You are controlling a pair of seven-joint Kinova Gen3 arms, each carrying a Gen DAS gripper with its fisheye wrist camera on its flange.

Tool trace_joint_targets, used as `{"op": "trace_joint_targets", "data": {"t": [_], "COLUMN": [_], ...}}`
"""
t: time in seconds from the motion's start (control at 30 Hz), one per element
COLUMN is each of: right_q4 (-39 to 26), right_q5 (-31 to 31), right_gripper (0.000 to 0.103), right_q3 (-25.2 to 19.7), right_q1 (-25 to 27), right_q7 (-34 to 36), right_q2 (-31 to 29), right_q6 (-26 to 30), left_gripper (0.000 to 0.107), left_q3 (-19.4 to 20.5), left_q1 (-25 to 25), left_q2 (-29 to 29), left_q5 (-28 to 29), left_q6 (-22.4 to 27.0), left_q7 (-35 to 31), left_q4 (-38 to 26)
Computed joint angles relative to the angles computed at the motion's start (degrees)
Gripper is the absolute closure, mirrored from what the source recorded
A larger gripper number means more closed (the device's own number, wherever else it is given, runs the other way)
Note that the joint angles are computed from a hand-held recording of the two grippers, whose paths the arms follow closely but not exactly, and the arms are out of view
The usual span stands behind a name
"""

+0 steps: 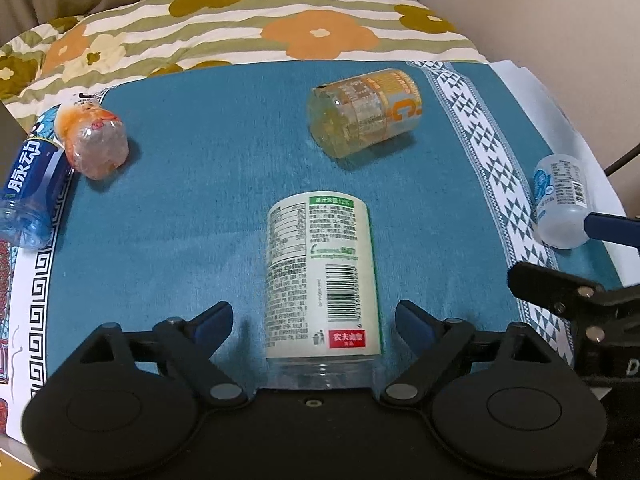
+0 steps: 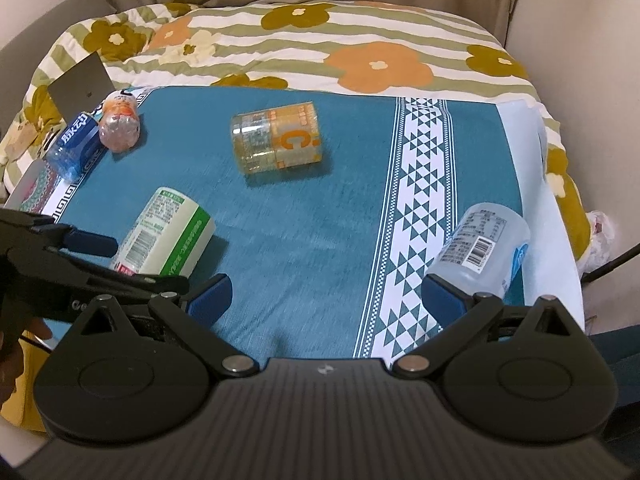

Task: Flip cup upright
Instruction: 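Grasp the cup with the right tool while the left tool opens and releases it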

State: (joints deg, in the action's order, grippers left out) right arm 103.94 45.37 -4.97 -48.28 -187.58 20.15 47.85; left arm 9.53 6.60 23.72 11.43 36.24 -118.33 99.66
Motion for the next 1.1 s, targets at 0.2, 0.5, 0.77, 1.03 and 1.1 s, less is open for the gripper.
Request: {"op": "trace_joint_targets", "data": {"t": [0.2, 0.5, 0.77, 1.03, 1.1], "right_q4": [-1.5, -6.0, -13.4, -19.1, -20.0], "right_q5": [-0.7, -7.2, -21.0, -33.0, -35.2], "right_gripper": [0.000, 0.000, 0.000, 0.000, 0.000], "right_q3": [-0.1, -0.8, -1.1, 1.4, 1.8], "right_q1": [0.0, 3.5, 9.7, 11.9, 12.3], "right_q7": [0.5, 5.1, 17.6, 20.8, 20.9], "right_q2": [0.1, -1.9, 1.3, 9.1, 10.6], "right_q6": [1.3, 0.9, -3.6, -8.0, -8.6], "left_gripper": [0.014, 0.004, 0.004, 0.004, 0.004], "left_q3": [0.7, -0.9, -2.8, -3.9, -3.9], "left_q1": [-1.7, -5.7, -12.0, -15.9, -16.9], "left_q2": [-1.8, -7.1, -8.6, -6.3, -5.4], "left_q5": [2.0, 5.0, 9.4, 11.0, 11.4], "left_q6": [1.5, 3.7, 4.3, 4.5, 5.1], "left_q7": [-2.3, -8.2, -18.4, -25.3, -26.3], "left_q4": [0.4, 2.4, 3.2, 1.4, 0.7]}}
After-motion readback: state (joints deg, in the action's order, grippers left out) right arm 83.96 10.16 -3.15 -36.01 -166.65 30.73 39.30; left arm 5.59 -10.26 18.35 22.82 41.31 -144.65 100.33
